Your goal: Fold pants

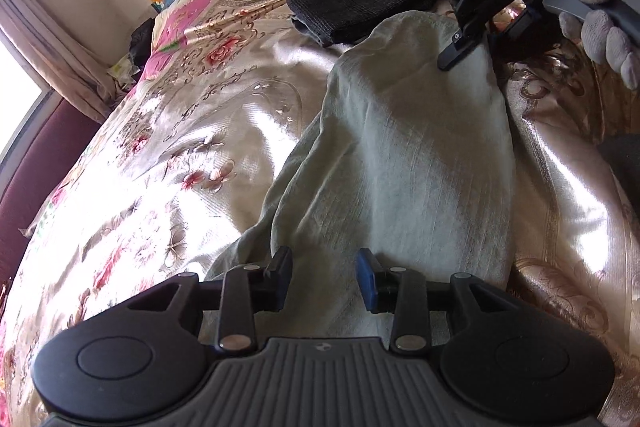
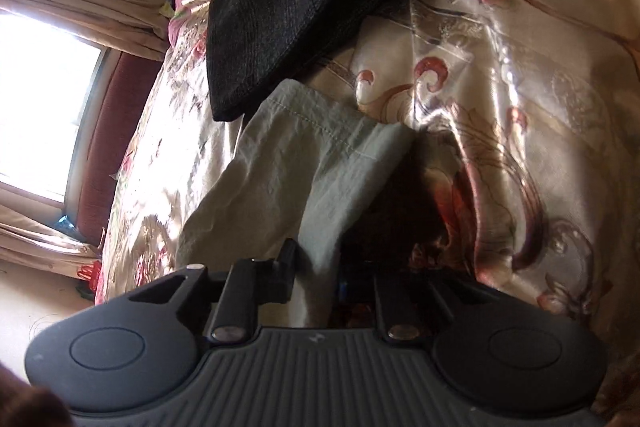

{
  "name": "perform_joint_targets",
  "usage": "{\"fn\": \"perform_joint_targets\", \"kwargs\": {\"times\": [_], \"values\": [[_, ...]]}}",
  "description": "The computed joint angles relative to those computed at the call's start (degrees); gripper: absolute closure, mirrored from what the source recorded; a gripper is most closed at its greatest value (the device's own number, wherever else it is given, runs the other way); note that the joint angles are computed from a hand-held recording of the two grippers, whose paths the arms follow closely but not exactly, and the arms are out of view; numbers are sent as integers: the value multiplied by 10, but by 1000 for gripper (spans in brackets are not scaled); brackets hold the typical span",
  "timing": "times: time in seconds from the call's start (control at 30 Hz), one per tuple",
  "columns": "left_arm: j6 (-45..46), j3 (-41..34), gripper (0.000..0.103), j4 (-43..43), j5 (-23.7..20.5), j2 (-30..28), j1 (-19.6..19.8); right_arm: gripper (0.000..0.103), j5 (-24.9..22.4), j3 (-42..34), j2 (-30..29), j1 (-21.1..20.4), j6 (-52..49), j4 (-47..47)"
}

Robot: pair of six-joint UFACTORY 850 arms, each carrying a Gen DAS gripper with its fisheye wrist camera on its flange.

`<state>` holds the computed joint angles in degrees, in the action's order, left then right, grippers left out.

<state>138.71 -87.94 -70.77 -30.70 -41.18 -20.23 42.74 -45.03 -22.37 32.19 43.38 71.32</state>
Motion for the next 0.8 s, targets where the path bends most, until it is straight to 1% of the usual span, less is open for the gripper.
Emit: {"fn": "perform_joint_targets", "kwargs": {"times": [0.03, 0.1, 0.13, 0.17, 0.23, 0.3, 0.33, 0.37, 0.43, 0.5, 0.57, 0.67, 0.7, 0.8], "values": [[-10, 0, 53, 4, -1, 1, 0, 96, 14, 4, -1, 3, 24, -2], [-67, -4, 52, 39, -8, 1, 2, 99, 67, 28, 8, 15, 106, -44], [-97, -3, 53, 51, -11, 2, 2, 99, 102, 42, 22, 28, 116, -37], [-117, 2, 54, 51, -18, 6, 2, 100, 124, 49, 34, 37, 106, -20], [-109, 19, 54, 27, -43, 17, 3, 100, 181, 60, 67, 58, 52, 35], [-86, 42, 54, -5, -62, 30, -1, 100, 205, 61, 97, 68, -22, 79], [-71, 51, 54, -18, -64, 34, -4, 100, 214, 57, 111, 71, -70, 101], [-64, 56, 53, -23, -61, 36, -7, 100, 214, 53, 118, 72, -95, 110], [-93, 52, 53, -7, -53, 35, -8, 100, 201, 37, 121, 71, -138, 121], [-132, 41, 53, 12, -81, 33, 6, 100, 190, 15, 111, 72, -160, 112], [-137, 33, 51, 5, -95, 31, 23, 100, 172, -6, 98, 70, -154, 74], [-136, 25, 51, -20, -86, 29, 47, 100, 112, -71, 64, 49, -211, 22], [-139, 21, 51, -28, -88, 28, 56, 100, 87, -102, 45, 41, -222, -13], [-152, 4, 50, -52, -94, 22, 85, 100, -11, -218, -22, 19, -298, -78]]}}
